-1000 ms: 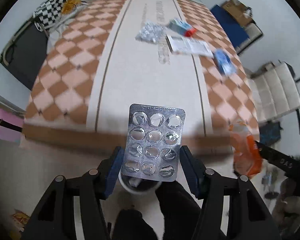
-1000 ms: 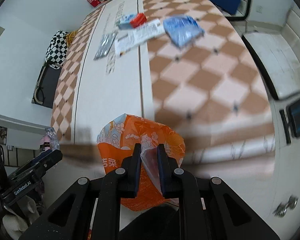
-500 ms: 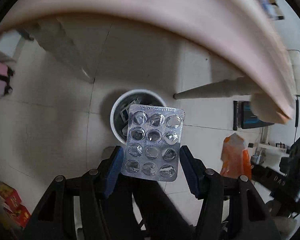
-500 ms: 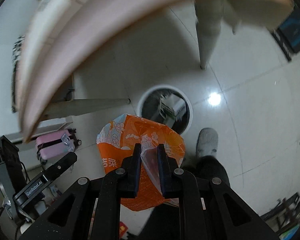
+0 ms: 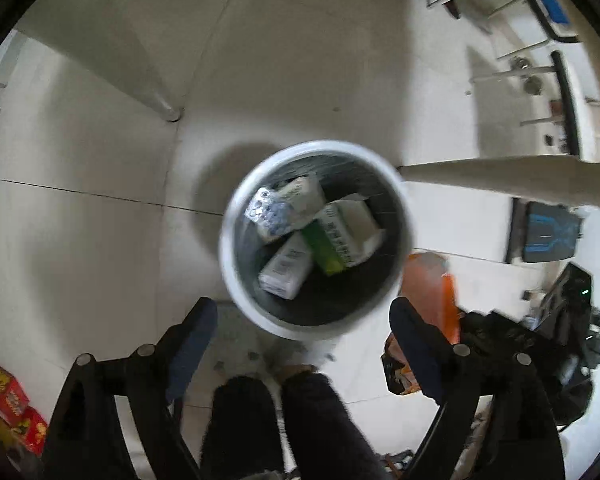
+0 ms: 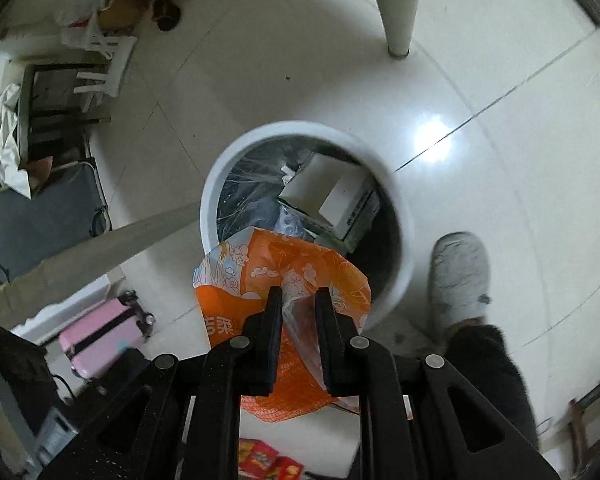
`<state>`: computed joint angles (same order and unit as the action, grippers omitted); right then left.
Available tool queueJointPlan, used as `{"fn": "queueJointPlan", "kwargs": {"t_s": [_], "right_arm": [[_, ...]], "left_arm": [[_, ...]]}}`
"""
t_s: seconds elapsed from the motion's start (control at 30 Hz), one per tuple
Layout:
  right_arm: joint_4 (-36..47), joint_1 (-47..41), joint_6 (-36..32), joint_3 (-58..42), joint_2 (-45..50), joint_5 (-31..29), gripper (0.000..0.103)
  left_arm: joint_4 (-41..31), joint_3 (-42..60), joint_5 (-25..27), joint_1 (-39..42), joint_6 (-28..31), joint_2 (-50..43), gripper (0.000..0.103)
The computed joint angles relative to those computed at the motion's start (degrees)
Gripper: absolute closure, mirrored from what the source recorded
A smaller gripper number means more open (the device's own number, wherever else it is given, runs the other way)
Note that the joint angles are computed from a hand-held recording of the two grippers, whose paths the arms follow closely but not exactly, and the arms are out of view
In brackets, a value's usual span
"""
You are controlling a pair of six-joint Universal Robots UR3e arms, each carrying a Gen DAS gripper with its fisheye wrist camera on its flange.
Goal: Collect trash
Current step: 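Carry the blister pack and orange bag to the bin and release both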
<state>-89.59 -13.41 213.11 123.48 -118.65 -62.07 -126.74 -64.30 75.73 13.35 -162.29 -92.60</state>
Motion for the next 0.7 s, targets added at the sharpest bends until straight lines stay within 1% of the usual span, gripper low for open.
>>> {"fn": "queueJointPlan", "kwargs": {"t_s": [0.03,0.07,0.1,0.13,0.17,0.2,0.23,0.3,0.33,0.37,0.4,0.43,0.53,0.57,0.63,0.7], "right_arm": [[-3.1,0.0,0.5,2.6,-0.1,1.4,0.069],[-6.5,0.7,1.7,4.4,0.3,2.0,0.054],[-8.2,1.0,2.4,5.4,-0.1,2.2,0.049],[-10.7,1.5,3.3,6.5,-0.5,2.6,0.041],[-12.3,2.4,3.5,6.3,0.5,2.3,0.038],[-12.7,3.9,4.0,5.1,1.7,1.2,0.038],[-12.3,5.5,3.9,3.1,2.9,-0.5,0.037],[-9.2,7.6,2.7,-1.1,4.4,-2.9,0.032],[-7.5,9.4,2.3,-4.1,6.0,-4.9,0.026],[-5.7,10.8,1.5,-6.8,7.1,-6.8,0.018],[-3.8,12.3,1.1,-9.9,8.5,-8.5,0.012],[-1.6,14.0,0.5,-13.3,10.2,-10.5,0.004],[6.4,18.4,-1.7,-24.1,13.9,-17.2,0.003],[8.7,19.8,-2.0,-27.4,15.0,-19.0,0.003],[14.2,21.6,-3.0,-34.3,16.5,-21.5,0.003],[19.2,22.5,-3.9,-40.3,17.7,-22.8,0.003]], "left_arm": [[1.3,-1.7,1.0,0.2,0.0,1.0,0.01],[1.1,-2.0,1.9,1.3,0.8,1.9,0.01],[2.2,-3.2,3.4,1.5,0.7,3.2,0.01],[3.7,-4.7,4.8,1.9,1.0,4.8,0.01],[5.4,-6.6,5.8,3.0,2.2,6.1,0.01],[6.1,-7.1,7.1,3.2,2.5,7.3,0.01],[6.7,-7.6,8.5,3.6,3.3,8.3,0.01],[6.4,-6.9,10.0,3.8,4.1,9.5,0.01],[5.8,-6.1,10.4,3.9,4.5,9.7,0.01],[4.6,-4.6,10.9,3.6,4.8,9.8,0.01],[3.5,-2.8,11.6,3.2,4.9,9.7,0.01],[2.9,-1.9,11.8,3.2,5.2,9.8,0.01],[-2.7,6.3,12.1,2.6,5.9,7.8,0.01],[-5.9,10.9,12.0,2.8,6.4,6.7,0.01],[-9.1,15.9,11.8,2.8,6.8,5.4,0.01],[-15.1,25.6,11.4,3.1,7.4,1.8,0.01]]}}
